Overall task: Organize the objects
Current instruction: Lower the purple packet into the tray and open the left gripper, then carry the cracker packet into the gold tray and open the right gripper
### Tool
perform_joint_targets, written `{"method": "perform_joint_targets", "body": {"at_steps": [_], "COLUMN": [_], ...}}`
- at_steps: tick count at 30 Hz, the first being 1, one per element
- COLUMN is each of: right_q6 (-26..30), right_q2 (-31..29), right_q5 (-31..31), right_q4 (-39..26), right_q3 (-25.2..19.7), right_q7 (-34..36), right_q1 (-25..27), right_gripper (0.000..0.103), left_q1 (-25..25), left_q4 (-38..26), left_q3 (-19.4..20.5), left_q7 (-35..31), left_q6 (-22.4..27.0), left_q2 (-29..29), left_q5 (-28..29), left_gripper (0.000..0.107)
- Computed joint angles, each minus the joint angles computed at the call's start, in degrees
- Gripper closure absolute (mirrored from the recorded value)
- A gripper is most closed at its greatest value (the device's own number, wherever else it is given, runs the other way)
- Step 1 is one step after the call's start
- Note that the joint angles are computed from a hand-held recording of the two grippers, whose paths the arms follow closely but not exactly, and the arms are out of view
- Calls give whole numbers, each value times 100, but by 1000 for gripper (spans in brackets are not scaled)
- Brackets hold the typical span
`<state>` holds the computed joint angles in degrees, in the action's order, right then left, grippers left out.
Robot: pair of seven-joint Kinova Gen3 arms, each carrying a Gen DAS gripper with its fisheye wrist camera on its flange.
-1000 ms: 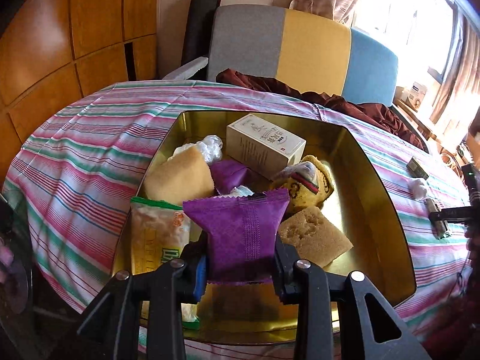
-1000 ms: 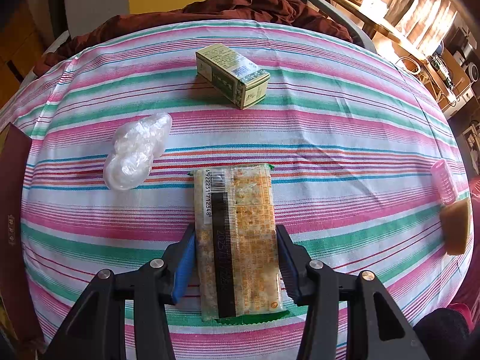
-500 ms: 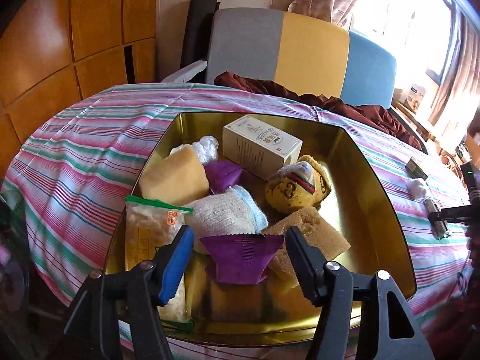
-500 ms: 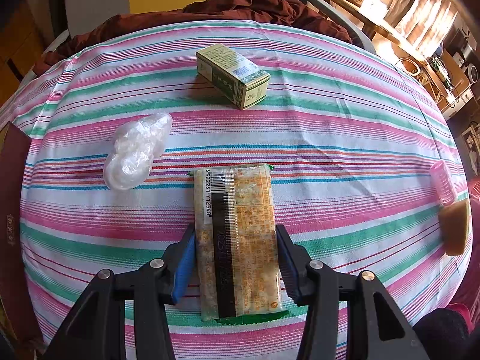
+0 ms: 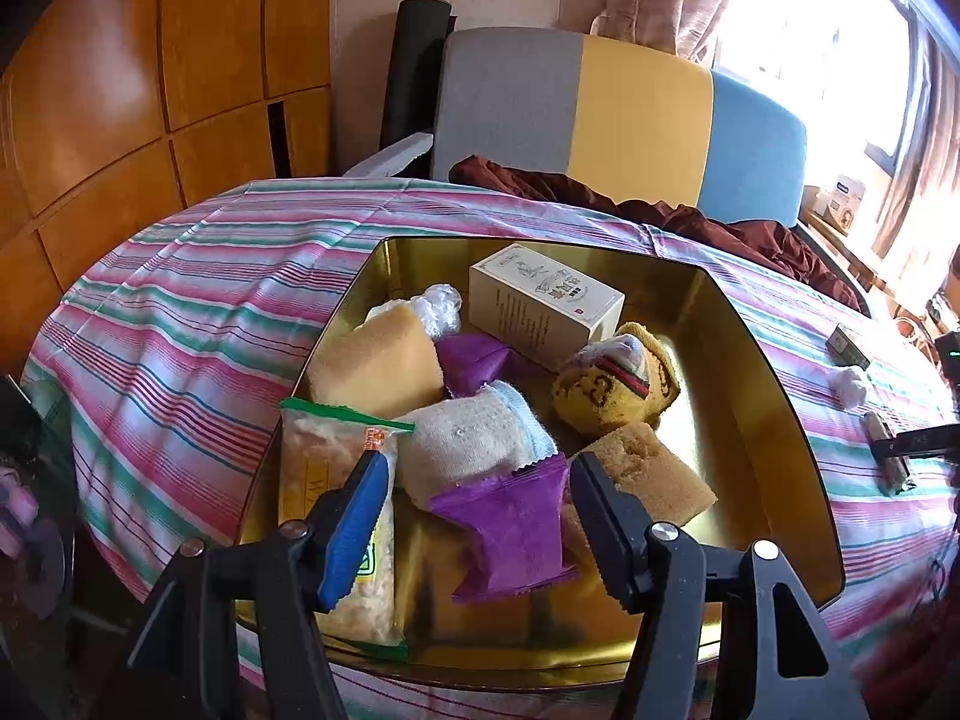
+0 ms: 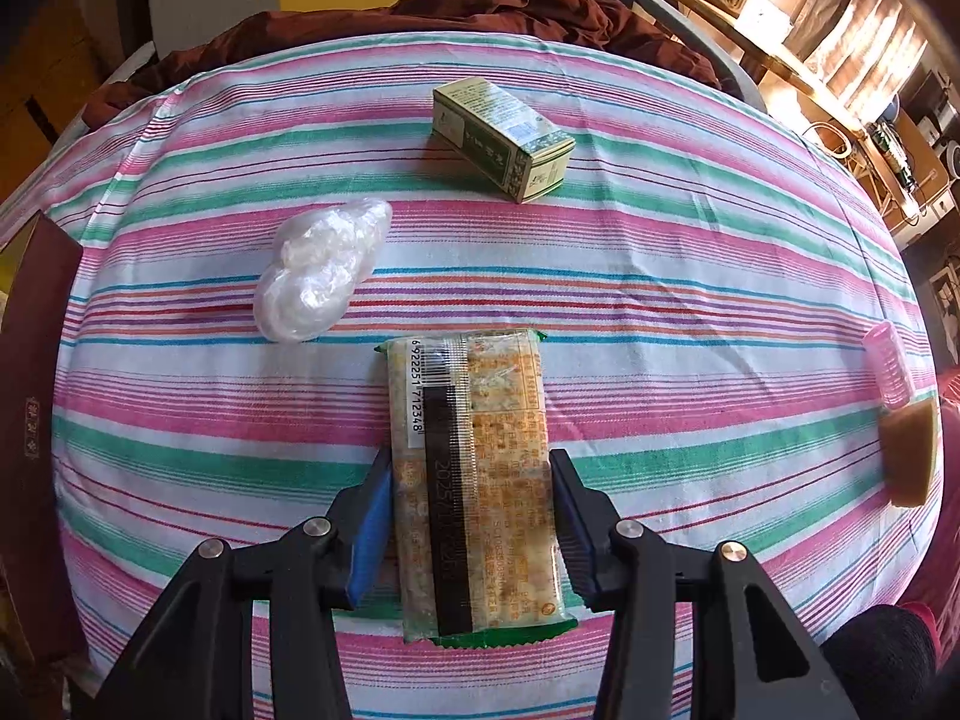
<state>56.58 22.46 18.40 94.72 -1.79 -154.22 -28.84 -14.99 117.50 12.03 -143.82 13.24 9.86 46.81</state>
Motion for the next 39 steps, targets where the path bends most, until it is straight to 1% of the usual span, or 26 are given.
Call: {"method": "perform_joint_targets", "body": {"at_steps": [2, 5, 8, 10, 12, 16, 19, 22, 25, 29, 35, 39], "right_q6": [-123, -562, -758, -1000, -1083, -1130, -1144, -1018, -876, -608, -352, -311], "right_q2": [-64, -198, -214, -251, -216, -49, 178, 498, 736, 1019, 1239, 1286], "right_q5": [-84, -299, -247, -218, -133, 79, 220, 322, 267, 185, -23, -76], "right_q4": [74, 258, 222, 187, 8, -556, -1065, -1606, -1961, -2385, -2671, -2711], "right_q3": [-60, -190, -223, -262, -278, -279, -251, -161, -116, -42, -15, 2], "right_q7": [29, 168, 162, 194, 227, 223, 270, 331, 450, 599, 729, 805], "right_q1": [11, 64, -129, -236, -402, -823, -1110, -1384, -1500, -1633, -1667, -1690], "right_gripper": [54, 54, 54, 54, 54, 54, 54, 54, 54, 54, 54, 53], "left_q1": [-22, -75, -17, 2, 21, -34, -66, -94, -26, -54, -78, -68], "left_q4": [1, 20, 15, 10, 18, 35, 77, 100, 87, 106, 101, 83], "left_q3": [13, 37, -48, -84, -108, -102, -110, -154, -289, -344, -389, -408], "left_q7": [-45, -186, -174, -163, -155, -253, -420, -584, -520, -607, -621, -572], "left_q6": [16, 23, 50, 66, 39, 39, -9, 3, 36, 53, 72, 78], "left_q2": [-5, -21, -29, -31, -42, -83, -138, -172, -169, -167, -136, -112], "left_q5": [31, 153, 132, 121, 116, 230, 380, 563, 519, 616, 658, 615], "left_gripper": [44, 44, 43, 43, 43, 43, 43, 43, 43, 42, 42, 41]}}
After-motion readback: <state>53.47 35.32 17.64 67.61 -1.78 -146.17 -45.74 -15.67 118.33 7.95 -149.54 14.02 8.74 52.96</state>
